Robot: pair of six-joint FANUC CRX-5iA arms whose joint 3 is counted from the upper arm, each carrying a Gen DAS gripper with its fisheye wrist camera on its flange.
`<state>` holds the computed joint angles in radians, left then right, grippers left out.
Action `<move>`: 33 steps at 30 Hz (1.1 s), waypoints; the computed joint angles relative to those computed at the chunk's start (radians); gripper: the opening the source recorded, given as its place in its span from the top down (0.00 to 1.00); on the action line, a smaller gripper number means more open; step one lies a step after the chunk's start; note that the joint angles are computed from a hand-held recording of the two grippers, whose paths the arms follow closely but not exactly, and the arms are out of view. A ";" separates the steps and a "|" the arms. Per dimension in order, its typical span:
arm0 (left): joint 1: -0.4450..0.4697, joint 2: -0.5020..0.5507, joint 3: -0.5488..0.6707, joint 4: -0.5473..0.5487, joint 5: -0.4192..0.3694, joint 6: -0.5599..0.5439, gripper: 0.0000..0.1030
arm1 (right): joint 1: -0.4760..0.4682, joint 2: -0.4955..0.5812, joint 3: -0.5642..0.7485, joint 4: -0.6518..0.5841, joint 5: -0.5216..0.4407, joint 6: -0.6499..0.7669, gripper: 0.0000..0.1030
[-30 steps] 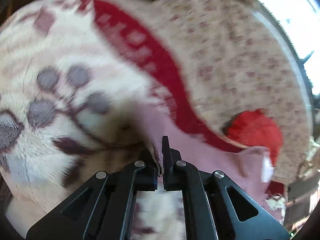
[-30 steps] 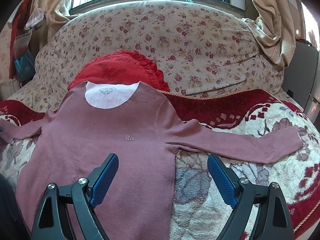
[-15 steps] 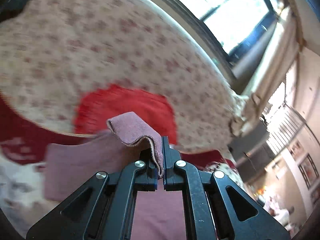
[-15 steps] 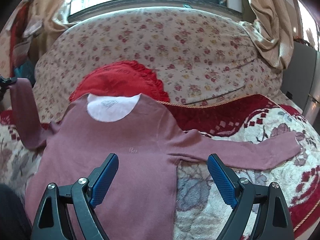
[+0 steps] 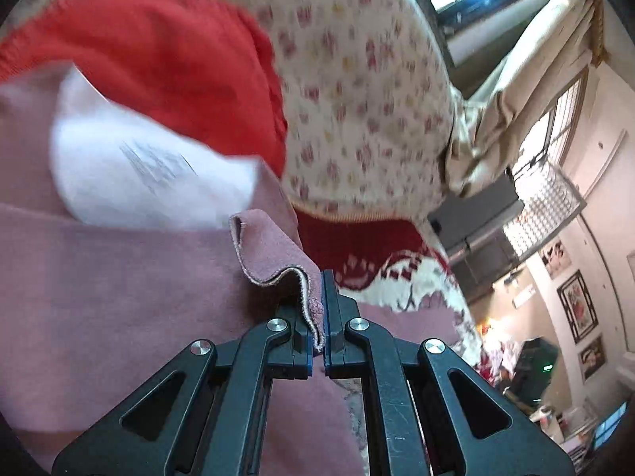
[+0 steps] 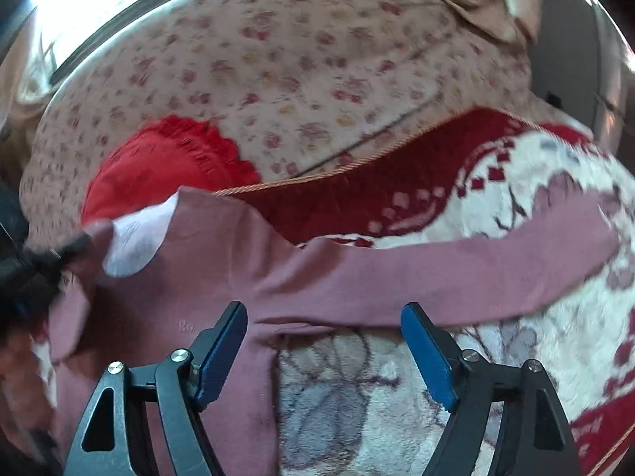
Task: Fold small clothes
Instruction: 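Carry the sleeve across the shirt body toward the collar, open left tool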
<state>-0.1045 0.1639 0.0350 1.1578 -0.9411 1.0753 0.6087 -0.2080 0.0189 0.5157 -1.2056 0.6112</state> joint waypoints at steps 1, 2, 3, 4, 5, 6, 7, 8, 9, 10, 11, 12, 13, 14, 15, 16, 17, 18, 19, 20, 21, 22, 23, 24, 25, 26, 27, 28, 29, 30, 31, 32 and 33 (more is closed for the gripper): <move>-0.015 0.010 0.002 -0.002 0.007 -0.003 0.98 | -0.009 -0.001 0.002 -0.012 -0.004 0.004 0.23; -0.029 0.024 0.010 -0.005 0.012 -0.002 0.98 | -0.012 -0.004 -0.001 -0.018 -0.004 0.004 0.23; -0.041 0.036 0.014 -0.002 0.016 0.002 0.98 | -0.014 -0.006 -0.005 -0.023 -0.002 0.003 0.23; -0.049 0.045 0.019 -0.005 0.018 0.006 0.98 | -0.017 -0.004 -0.003 -0.033 -0.005 0.009 0.23; -0.058 0.054 0.026 -0.016 0.025 0.016 0.98 | -0.015 -0.005 -0.002 -0.040 -0.009 0.013 0.23; -0.064 0.061 0.030 -0.022 0.026 0.024 0.98 | -0.016 -0.003 0.000 -0.045 -0.009 0.018 0.23; -0.068 0.069 0.033 -0.024 0.025 0.028 0.98 | -0.016 -0.002 0.002 -0.048 -0.009 0.020 0.23; -0.074 0.076 0.038 -0.027 0.022 0.031 0.98 | -0.016 0.002 0.005 -0.052 -0.007 0.024 0.23; -0.076 0.078 0.038 -0.033 0.020 0.033 0.98 | -0.015 0.004 0.008 -0.053 -0.006 0.025 0.23; -0.077 0.078 0.037 -0.037 0.019 0.032 0.98 | -0.013 0.006 0.009 -0.053 -0.004 0.024 0.23; -0.079 0.081 0.038 -0.039 0.016 0.030 0.98 | -0.010 0.008 0.011 -0.052 0.001 0.024 0.23; -0.079 0.086 0.041 -0.044 0.005 0.033 0.99 | -0.008 0.011 0.013 -0.052 0.001 0.026 0.23; -0.078 0.085 0.037 -0.048 0.003 0.034 0.99 | -0.006 0.013 0.015 -0.053 0.001 0.028 0.23; -0.079 0.084 0.033 -0.049 0.005 0.035 0.99 | -0.003 0.015 0.016 -0.054 0.001 0.028 0.23; -0.078 0.084 0.030 -0.049 0.001 0.035 0.99 | -0.001 0.016 0.017 -0.057 -0.001 0.029 0.23; -0.077 0.084 0.028 -0.049 -0.004 0.035 0.99 | 0.001 0.017 0.018 -0.058 -0.002 0.029 0.23; -0.078 0.083 0.025 -0.046 -0.004 0.029 0.99 | 0.004 0.017 0.016 -0.056 -0.002 0.029 0.23; -0.080 0.087 0.031 -0.051 -0.012 0.027 0.99 | 0.006 0.018 0.016 -0.052 -0.004 0.027 0.23; -0.082 0.090 0.036 -0.057 -0.017 0.029 0.99 | 0.007 0.019 0.015 -0.050 -0.006 0.026 0.23; -0.084 0.090 0.036 -0.057 -0.018 0.027 0.99 | 0.007 0.020 0.016 -0.050 -0.008 0.026 0.23; -0.088 0.090 0.033 -0.047 -0.022 0.013 0.98 | 0.007 0.024 0.018 -0.049 -0.014 0.025 0.23; -0.090 0.092 0.033 -0.043 -0.023 0.008 0.98 | 0.005 0.026 0.020 -0.049 -0.018 0.025 0.23; -0.092 0.095 0.038 -0.049 -0.026 0.010 0.98 | 0.003 0.028 0.021 -0.050 -0.021 0.022 0.23; -0.092 0.101 0.043 -0.054 -0.033 0.014 0.98 | 0.001 0.028 0.021 -0.052 -0.021 0.018 0.23; -0.092 0.107 0.048 -0.060 -0.044 0.021 0.99 | 0.000 0.029 0.021 -0.053 -0.022 0.017 0.23; -0.091 0.114 0.056 -0.065 -0.054 0.027 0.99 | 0.000 0.030 0.021 -0.052 -0.024 0.017 0.23; -0.090 0.123 0.067 -0.078 -0.069 0.037 0.99 | 0.000 0.029 0.020 -0.048 -0.025 0.015 0.23; -0.088 0.137 0.085 -0.098 -0.092 0.057 0.98 | 0.001 0.030 0.019 -0.045 -0.027 0.012 0.23; -0.086 0.151 0.107 -0.118 -0.118 0.078 0.98 | 0.001 0.030 0.019 -0.044 -0.030 0.010 0.23; -0.084 0.169 0.139 -0.156 -0.147 0.119 0.95 | 0.001 0.031 0.019 -0.042 -0.032 0.009 0.23; -0.081 0.185 0.170 -0.191 -0.176 0.162 0.87 | 0.000 0.031 0.017 -0.041 -0.031 0.006 0.23; -0.080 0.187 0.171 -0.190 -0.188 0.170 0.83 | 0.000 0.030 0.016 -0.040 -0.030 0.004 0.23; -0.079 0.182 0.163 -0.177 -0.190 0.160 0.73 | 0.001 0.032 0.015 -0.032 -0.032 -0.001 0.23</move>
<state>-0.1837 0.3464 0.1979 0.9808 -1.1314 1.2352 0.6099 -0.1765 0.0336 0.4841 -1.2380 0.6104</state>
